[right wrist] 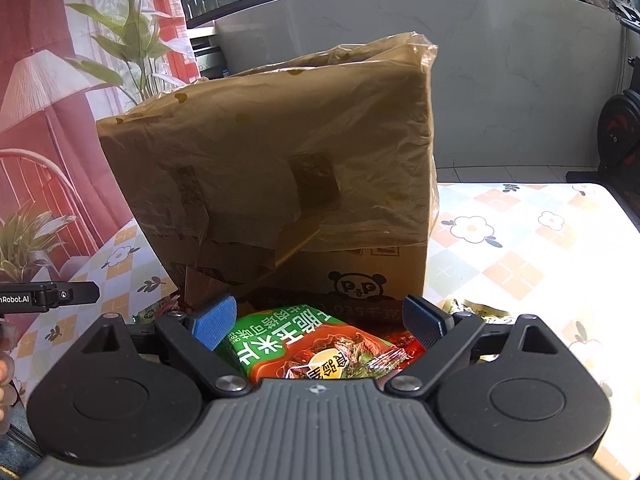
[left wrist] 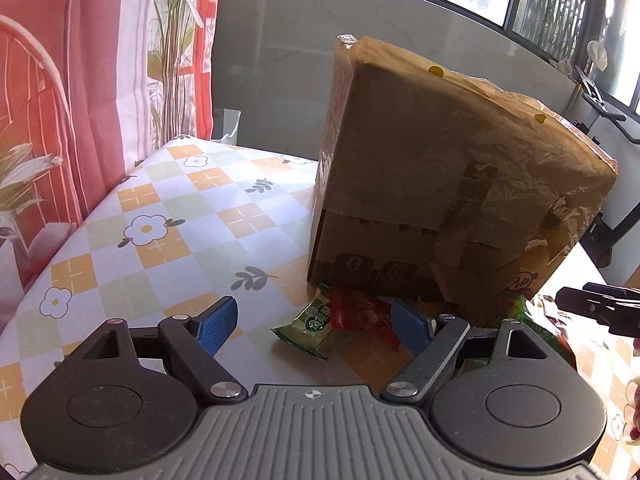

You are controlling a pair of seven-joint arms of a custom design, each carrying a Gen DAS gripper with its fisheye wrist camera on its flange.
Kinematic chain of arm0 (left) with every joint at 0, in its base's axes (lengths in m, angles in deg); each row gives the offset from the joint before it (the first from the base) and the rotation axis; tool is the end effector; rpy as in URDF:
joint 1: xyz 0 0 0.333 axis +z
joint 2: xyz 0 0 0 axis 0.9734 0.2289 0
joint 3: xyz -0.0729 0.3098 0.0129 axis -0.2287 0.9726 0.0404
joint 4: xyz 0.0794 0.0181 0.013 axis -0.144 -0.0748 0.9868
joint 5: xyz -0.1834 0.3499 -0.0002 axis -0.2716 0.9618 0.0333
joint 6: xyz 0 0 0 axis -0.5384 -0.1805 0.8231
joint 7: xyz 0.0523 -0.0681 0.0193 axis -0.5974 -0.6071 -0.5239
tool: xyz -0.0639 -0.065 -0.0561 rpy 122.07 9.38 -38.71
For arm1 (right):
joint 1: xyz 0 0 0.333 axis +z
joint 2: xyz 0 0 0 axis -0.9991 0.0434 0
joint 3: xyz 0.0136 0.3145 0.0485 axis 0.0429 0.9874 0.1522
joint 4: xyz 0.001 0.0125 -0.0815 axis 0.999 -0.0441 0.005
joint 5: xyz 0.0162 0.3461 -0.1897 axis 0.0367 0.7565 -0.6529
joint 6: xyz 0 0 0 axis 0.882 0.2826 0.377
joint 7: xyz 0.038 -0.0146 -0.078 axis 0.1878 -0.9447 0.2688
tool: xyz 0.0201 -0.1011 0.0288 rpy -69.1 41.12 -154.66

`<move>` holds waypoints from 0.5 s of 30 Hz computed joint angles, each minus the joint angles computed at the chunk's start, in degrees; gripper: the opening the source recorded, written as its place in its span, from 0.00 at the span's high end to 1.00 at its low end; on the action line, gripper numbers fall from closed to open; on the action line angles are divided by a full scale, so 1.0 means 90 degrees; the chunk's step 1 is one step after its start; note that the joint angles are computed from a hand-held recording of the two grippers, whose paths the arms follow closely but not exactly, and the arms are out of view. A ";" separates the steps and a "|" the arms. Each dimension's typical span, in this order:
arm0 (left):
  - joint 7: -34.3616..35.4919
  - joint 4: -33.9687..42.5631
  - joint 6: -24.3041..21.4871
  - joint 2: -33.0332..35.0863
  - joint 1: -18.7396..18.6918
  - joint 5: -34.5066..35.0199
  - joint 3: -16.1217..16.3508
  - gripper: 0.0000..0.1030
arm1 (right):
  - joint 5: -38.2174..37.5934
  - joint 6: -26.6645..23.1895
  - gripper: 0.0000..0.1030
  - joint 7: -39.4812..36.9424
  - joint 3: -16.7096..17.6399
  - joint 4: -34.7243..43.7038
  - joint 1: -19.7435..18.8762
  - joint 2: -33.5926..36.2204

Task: Organize snacks
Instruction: 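Grasp the green corn-snack bag beside the tipped box with the right tool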

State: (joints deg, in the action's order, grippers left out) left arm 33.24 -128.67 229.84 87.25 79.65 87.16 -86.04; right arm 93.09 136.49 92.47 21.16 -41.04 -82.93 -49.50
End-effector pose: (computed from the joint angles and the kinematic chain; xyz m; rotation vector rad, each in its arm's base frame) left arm 0.5577 -0.0740 0.4435 -2.0367 1.2990 -0.7474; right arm 0.6951 0.2219 0.3884 -1.8504 1.0929 -0.2569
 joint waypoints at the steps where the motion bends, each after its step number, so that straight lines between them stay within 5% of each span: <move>1: 0.0010 -0.0013 0.0008 -0.0001 -0.0002 -0.0029 0.0000 0.17 | -0.0170 -0.0031 0.10 0.0059 -0.0068 0.0110 0.0084 0.0080; 5: 0.0148 -0.0102 0.0034 -0.0029 0.0004 -0.0221 0.0006 0.17 | -0.0786 -0.0255 0.10 0.0325 -0.0120 0.0377 0.0179 0.0253; 10: 0.0646 -0.0203 0.0130 -0.0024 0.0006 -0.0841 -0.0006 0.17 | -0.0468 -0.0524 0.07 -0.0759 0.0292 0.0161 -0.0184 0.0152; 15: 0.0789 -0.0202 0.0367 0.0061 0.0002 -0.0957 0.0014 0.17 | -0.0958 -0.0860 0.00 -0.1722 -0.0015 0.0089 -0.0002 0.0128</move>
State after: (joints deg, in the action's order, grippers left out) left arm 40.34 -130.49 233.14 87.80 79.67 78.54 -85.91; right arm 84.47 128.75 76.97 21.02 -40.24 -82.95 -48.35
